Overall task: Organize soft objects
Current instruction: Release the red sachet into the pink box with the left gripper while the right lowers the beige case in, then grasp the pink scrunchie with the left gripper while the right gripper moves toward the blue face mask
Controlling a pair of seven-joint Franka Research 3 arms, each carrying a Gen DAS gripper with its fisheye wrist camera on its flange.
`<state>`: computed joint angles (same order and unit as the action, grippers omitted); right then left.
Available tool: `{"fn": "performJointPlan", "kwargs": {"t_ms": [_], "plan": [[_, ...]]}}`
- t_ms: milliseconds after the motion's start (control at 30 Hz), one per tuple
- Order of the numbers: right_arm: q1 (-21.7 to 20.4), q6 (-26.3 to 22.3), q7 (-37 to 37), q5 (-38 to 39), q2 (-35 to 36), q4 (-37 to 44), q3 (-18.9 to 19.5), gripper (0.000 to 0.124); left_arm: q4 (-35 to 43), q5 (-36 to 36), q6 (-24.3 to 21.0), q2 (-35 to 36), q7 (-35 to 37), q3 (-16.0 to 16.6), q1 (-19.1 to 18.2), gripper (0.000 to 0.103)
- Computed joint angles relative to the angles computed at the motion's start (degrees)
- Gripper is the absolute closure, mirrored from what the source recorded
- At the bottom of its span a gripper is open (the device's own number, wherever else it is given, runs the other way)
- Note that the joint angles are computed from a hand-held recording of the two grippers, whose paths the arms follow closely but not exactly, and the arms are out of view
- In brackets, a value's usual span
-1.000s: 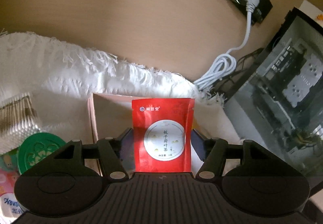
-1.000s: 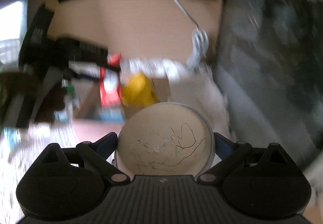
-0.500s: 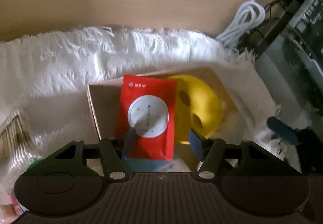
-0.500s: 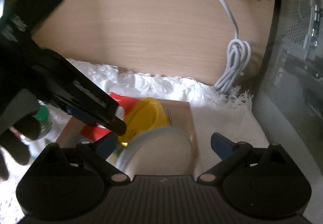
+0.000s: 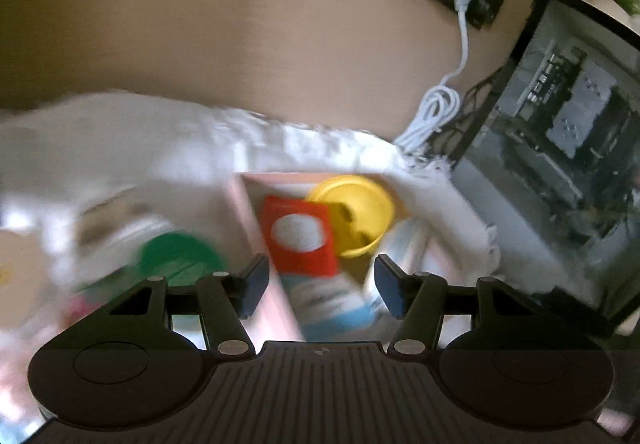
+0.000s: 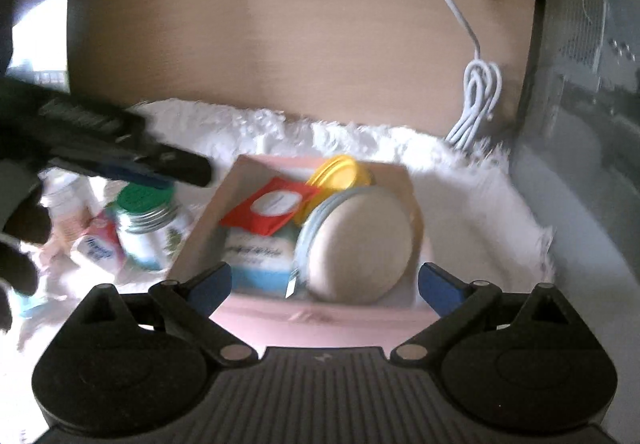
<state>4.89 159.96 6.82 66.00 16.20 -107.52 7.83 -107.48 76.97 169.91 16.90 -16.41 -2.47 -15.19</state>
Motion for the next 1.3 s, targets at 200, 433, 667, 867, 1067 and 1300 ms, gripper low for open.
{"fn": "performJointPlan", "kwargs": {"t_ms": [200, 433, 667, 867, 1067, 1300], "plan": [[1.4, -0.4, -2.0, 1.6, -5.3, -7.4, -0.3, 0.024, -17.7, 8.2, -11.8, -14.4, -15.1, -2.5, -0.5, 0.04], [3.8, -2.8, -0.6, 0.3, -8.3, -12.2, -2.0, 0.024, -34.2, -1.7, -21.7, -26.9, -26.6, -7.6, 3.6, 0.04], [5.3, -2.6, -6.2, 2.9, -10.0, -14.8, -2.5, 0.024, -40.7, -4.2, -19.8, -32.4, -32.1, -10.8, 8.5, 0.04], [6.5, -1.4, -9.2, 3.8, -11.3, -17.1, -2.7, 0.024, -37.2, -2.8, -16.9, -28.1, -32.4, -11.2, 10.9, 0.04], [7.5, 1.2, -17.8, 8.9, -13.5, -19.6, -3.2, 0.024, -32.8, -0.8, -18.4, -25.2, -18.0, -8.8, 11.9, 0.04], [8.3, 0.5, -18.4, 8.3, -13.0, -18.9, -3.5, 0.024, -28.7, -1.8, -18.0, -20.6, -6.0, -6.7, 13.0, 0.04]]}}
